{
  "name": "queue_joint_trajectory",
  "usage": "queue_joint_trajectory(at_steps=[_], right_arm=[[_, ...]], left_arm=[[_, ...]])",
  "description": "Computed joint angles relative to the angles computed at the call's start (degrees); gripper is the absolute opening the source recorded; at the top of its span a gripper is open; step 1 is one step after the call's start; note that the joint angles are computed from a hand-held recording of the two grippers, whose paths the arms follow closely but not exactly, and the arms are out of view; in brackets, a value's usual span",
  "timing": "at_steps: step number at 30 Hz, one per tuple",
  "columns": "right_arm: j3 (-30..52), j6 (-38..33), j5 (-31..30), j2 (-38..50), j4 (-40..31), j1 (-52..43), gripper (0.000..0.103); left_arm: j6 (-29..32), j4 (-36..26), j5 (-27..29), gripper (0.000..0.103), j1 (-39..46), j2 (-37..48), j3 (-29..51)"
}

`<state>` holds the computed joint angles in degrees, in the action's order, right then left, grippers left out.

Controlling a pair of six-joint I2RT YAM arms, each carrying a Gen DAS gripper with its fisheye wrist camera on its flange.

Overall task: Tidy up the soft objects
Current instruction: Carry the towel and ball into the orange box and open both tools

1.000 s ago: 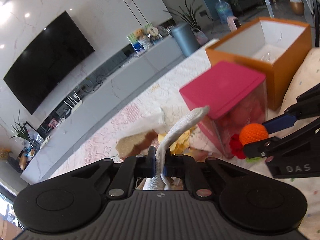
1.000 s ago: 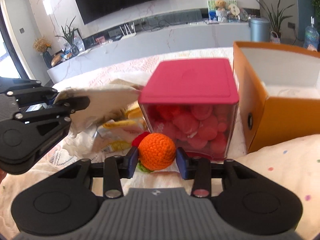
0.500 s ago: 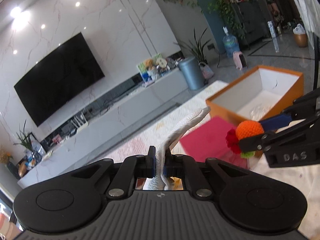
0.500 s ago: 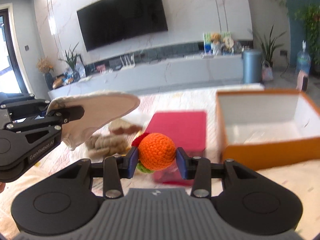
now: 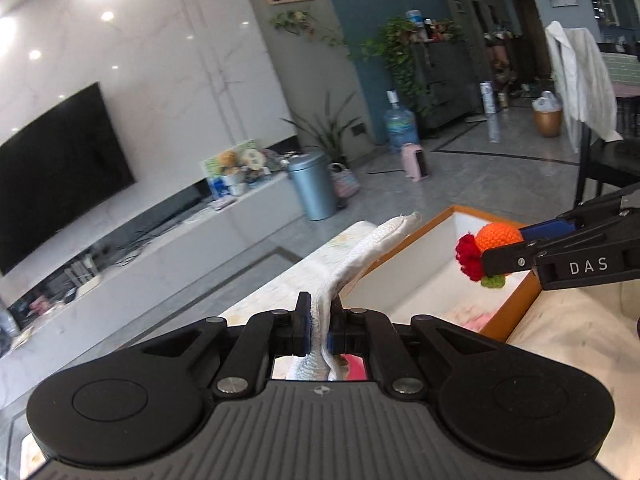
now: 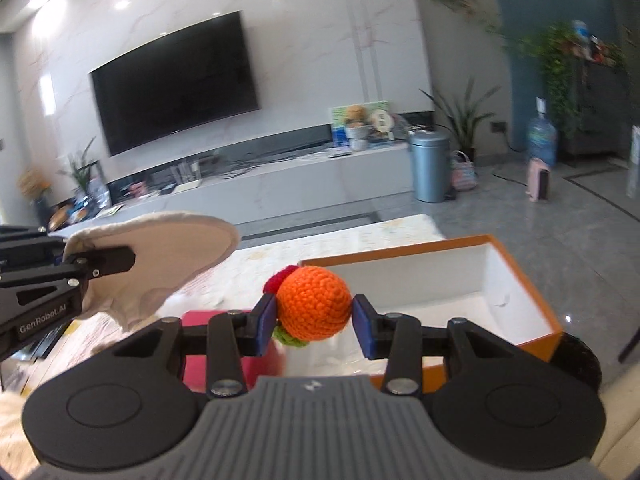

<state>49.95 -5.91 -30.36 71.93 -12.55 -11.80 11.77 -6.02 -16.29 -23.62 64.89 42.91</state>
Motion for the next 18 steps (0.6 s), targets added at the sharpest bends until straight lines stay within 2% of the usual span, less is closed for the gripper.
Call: queue_joint_trajectory(at_steps=[5,10,14,18], right_arm=[[8.34,0.09,0.55,10.14,-1.43,-2.12,0.041],[16.60,-0.75,3.16,19.72,-4.65,-2.31,0.041],[20.88,-2.02,5.71,25.72,-5.81,-1.34,0.041],[27.57,-3.48,8.68,33.52,-10.48,0.09,0.041]], left_arm=[[4.58,3.38,6.16,0.008,0.51,10.85,6.71],[12.36,3.36,8.49,0.008,-0.25,23.05,13.85],[15.52,5.30,7.42,0.008,-0.99,32.67,17.49],[19.48,7.84,4.77,0.008,-2.22,40.04,19.30]])
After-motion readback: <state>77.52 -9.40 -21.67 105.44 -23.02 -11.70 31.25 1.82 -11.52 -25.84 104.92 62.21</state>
